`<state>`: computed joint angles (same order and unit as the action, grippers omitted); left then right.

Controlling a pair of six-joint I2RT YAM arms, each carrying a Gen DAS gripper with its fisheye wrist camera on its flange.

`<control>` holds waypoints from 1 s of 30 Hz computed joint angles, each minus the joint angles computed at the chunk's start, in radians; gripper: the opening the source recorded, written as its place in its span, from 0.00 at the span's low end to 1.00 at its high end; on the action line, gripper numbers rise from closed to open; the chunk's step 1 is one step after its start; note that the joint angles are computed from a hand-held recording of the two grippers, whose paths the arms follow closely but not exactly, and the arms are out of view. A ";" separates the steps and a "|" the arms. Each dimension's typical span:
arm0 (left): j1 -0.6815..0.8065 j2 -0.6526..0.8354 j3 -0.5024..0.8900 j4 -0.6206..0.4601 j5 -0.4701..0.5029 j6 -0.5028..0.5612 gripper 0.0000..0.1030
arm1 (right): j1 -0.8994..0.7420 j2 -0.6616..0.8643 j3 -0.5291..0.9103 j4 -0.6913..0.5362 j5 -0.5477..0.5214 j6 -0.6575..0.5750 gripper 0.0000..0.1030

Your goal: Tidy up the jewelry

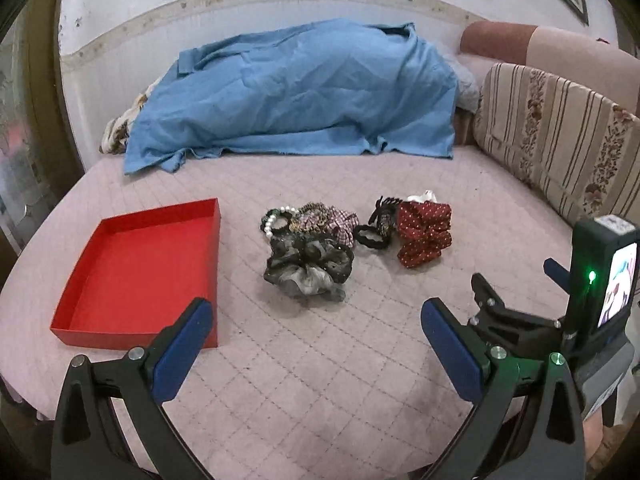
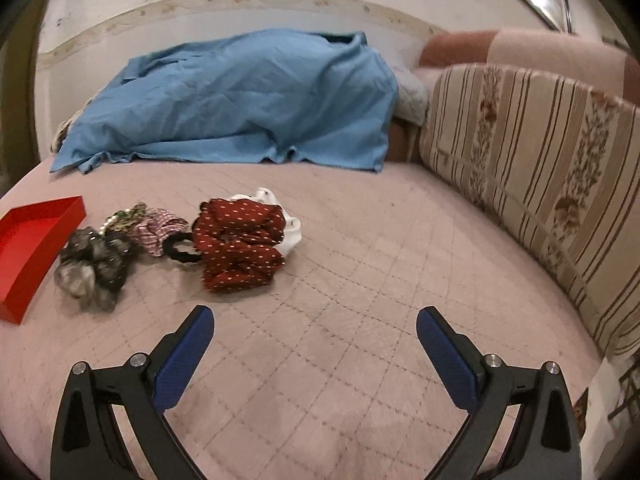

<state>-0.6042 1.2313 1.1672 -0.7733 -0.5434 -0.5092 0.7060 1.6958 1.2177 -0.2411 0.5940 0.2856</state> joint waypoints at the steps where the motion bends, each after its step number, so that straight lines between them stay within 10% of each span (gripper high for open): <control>1: -0.006 -0.012 -0.003 -0.002 -0.008 -0.001 1.00 | 0.010 -0.007 -0.009 0.002 0.013 0.000 0.99; 30: 0.013 -0.096 -0.031 -0.049 -0.016 -0.009 1.00 | 0.106 -0.088 -0.049 -0.057 0.096 -0.017 0.99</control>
<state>-0.5912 1.1353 1.1366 -0.8219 -0.5598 -0.5187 0.8123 1.6075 1.1690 -0.2981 0.6898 0.2685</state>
